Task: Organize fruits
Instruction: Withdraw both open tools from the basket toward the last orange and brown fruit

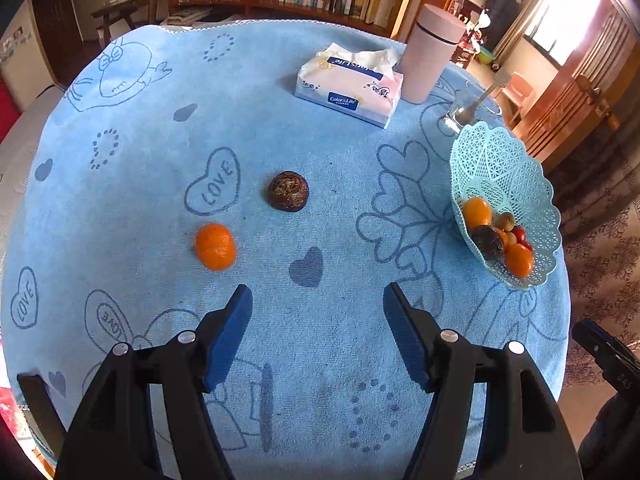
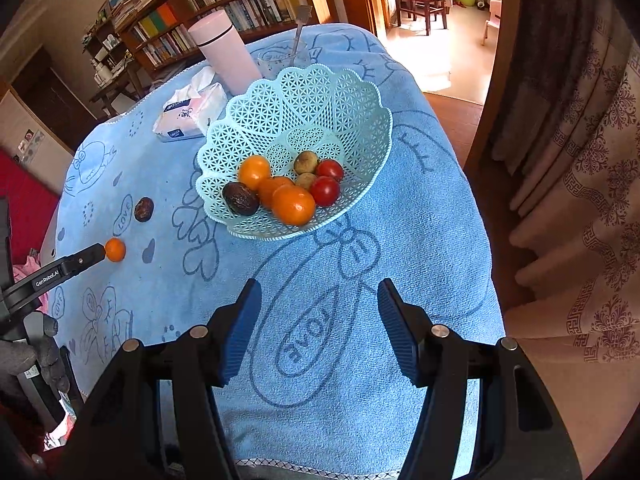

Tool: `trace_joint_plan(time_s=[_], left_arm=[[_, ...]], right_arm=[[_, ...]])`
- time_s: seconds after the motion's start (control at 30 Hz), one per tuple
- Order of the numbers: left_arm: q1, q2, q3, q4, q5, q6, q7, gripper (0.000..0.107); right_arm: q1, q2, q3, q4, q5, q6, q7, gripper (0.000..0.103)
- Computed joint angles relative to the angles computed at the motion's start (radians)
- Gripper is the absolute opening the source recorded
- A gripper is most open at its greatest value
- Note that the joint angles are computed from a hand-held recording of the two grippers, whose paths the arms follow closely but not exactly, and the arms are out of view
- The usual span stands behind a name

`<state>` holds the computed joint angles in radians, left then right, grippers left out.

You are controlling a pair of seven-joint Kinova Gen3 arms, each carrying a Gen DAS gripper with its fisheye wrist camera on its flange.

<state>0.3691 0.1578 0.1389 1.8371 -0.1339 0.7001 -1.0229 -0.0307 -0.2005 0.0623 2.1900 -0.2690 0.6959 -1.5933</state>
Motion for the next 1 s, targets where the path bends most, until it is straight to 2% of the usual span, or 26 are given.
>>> trace_joint_plan(time_s=[0.23, 0.53, 0.67, 0.8, 0.93, 1.0], left_arm=[[-0.052, 0.011, -0.03, 0.045, 0.001, -0.019, -0.009, 0.068], [-0.102, 0.089, -0.059, 0.037, 0.004, -0.053, -0.057, 0.065], [-0.138, 0.136, -0.054, 0.009, 0.049, -0.075, -0.119, 0.058], [-0.177, 0.18, -0.038, -0.016, 0.136, -0.065, -0.193, 0.036], [-0.209, 0.144, -0.023, 0.027, 0.193, -0.096, -0.26, 0.036], [-0.192, 0.109, -0.041, 0.054, 0.177, -0.098, -0.267, 0.036]], right_arm=[[-0.016, 0.021, -0.032, -0.004, 0.019, 0.0, -0.04, 0.062], [-0.03, 0.035, -0.078, 0.006, 0.089, 0.013, -0.163, 0.062], [-0.037, 0.03, -0.095, 0.007, 0.135, 0.032, -0.225, 0.062], [-0.05, 0.034, -0.107, 0.001, 0.167, 0.048, -0.271, 0.062], [-0.079, 0.062, -0.116, -0.016, 0.165, 0.043, -0.281, 0.062], [-0.102, 0.088, -0.123, -0.031, 0.149, 0.03, -0.267, 0.062]])
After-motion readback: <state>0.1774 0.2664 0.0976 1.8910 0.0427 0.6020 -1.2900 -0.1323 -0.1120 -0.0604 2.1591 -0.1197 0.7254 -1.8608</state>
